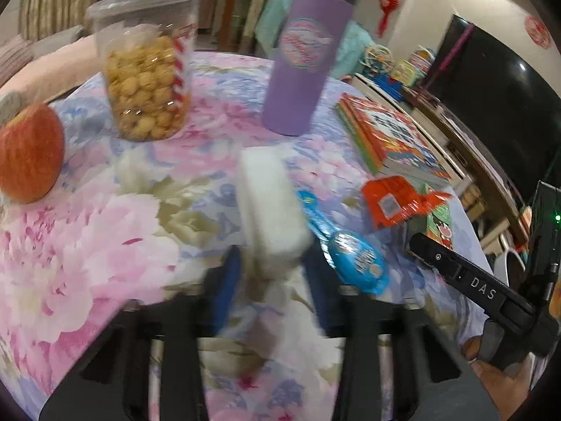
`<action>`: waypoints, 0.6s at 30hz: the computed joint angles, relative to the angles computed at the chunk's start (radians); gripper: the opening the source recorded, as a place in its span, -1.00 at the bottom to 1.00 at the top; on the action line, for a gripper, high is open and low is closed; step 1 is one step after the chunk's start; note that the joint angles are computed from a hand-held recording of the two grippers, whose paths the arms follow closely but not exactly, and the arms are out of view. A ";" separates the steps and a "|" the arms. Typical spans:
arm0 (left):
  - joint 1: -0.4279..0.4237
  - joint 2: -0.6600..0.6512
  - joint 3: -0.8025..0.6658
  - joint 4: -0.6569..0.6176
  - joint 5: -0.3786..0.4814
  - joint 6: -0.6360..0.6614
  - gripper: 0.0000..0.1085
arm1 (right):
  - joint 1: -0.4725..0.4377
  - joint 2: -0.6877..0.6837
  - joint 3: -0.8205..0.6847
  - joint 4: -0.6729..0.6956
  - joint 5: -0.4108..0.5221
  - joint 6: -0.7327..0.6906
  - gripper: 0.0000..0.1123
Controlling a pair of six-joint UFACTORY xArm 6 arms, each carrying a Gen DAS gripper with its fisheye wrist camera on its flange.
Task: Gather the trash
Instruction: 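Grasp the white foam block with the left tool while the right tool grasps the green milk carton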
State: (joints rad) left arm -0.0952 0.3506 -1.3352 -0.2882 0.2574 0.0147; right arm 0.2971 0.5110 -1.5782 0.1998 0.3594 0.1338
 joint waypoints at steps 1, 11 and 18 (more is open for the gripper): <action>-0.003 -0.008 0.009 0.028 -0.005 -0.015 -0.56 | -0.001 -0.008 0.011 0.022 -0.002 -0.022 -0.03; -0.051 -0.203 0.231 -0.188 -0.016 0.180 -0.57 | 0.017 -0.295 0.375 0.395 -0.113 -0.420 -0.06; -0.099 -0.312 0.377 -0.140 -0.045 0.092 -0.57 | 0.030 -0.410 0.518 0.489 -0.111 -0.539 -0.05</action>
State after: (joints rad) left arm -0.1944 0.0383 -0.9584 -0.4280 0.2125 0.1069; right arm 0.3271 0.1015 -1.0606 0.6884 0.2480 -0.4056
